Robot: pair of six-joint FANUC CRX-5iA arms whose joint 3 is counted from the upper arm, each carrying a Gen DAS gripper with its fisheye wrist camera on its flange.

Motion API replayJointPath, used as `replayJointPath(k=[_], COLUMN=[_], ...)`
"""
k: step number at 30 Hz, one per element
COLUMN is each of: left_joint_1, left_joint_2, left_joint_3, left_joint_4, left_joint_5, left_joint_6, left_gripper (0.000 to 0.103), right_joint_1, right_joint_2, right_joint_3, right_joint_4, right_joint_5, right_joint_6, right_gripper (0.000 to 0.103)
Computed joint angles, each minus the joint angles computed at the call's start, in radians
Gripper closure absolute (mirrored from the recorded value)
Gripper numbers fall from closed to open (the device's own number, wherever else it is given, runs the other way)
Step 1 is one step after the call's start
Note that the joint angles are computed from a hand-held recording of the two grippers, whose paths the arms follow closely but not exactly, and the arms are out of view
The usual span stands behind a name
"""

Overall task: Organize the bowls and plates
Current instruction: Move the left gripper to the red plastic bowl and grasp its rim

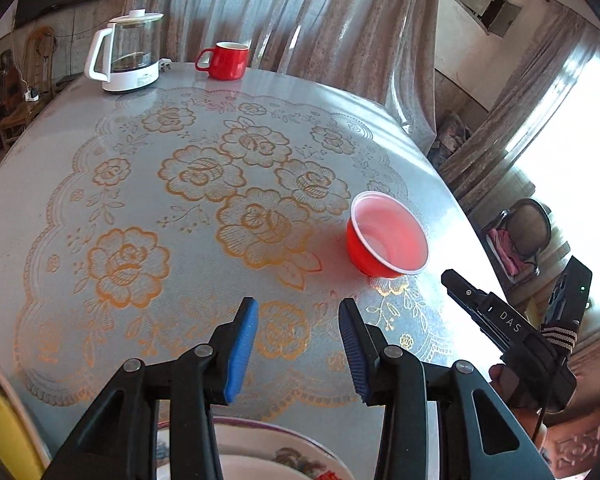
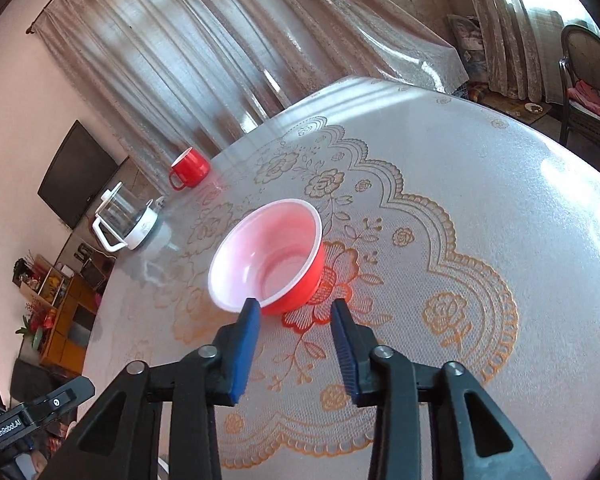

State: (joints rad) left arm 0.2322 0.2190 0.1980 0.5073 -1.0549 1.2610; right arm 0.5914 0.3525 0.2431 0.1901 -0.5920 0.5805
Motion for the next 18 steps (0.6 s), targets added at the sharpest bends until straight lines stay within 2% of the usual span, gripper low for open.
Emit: replayJointPath(k=[2,13,18], left_joint_1=[-0.019,-0.080,-0.096], left_joint_2=[0.038,0.203,0.266], left_joint_3=[0.035,0.188,0.247], left_joint_4=[0.010,0.051,0.078], left_joint_5=[-0.006,-0.015,-0.033], left_joint_6=[0.008,0.086,0.115], left_gripper=[0.064,0.068,0.068], right_joint_1=[-0.008,-0.051,-0.058], right_joint_2=[0.021,0.119,0.132], right_joint_3=[0.030,0.172,0.187], right_joint_4=[-0.010,-0.107,-0.125], right_joint_5=[-0.007,-0.064,-0.065], right_joint_6=[0.010,0.071,0.086], right_gripper=[0.078,0.078,0.085])
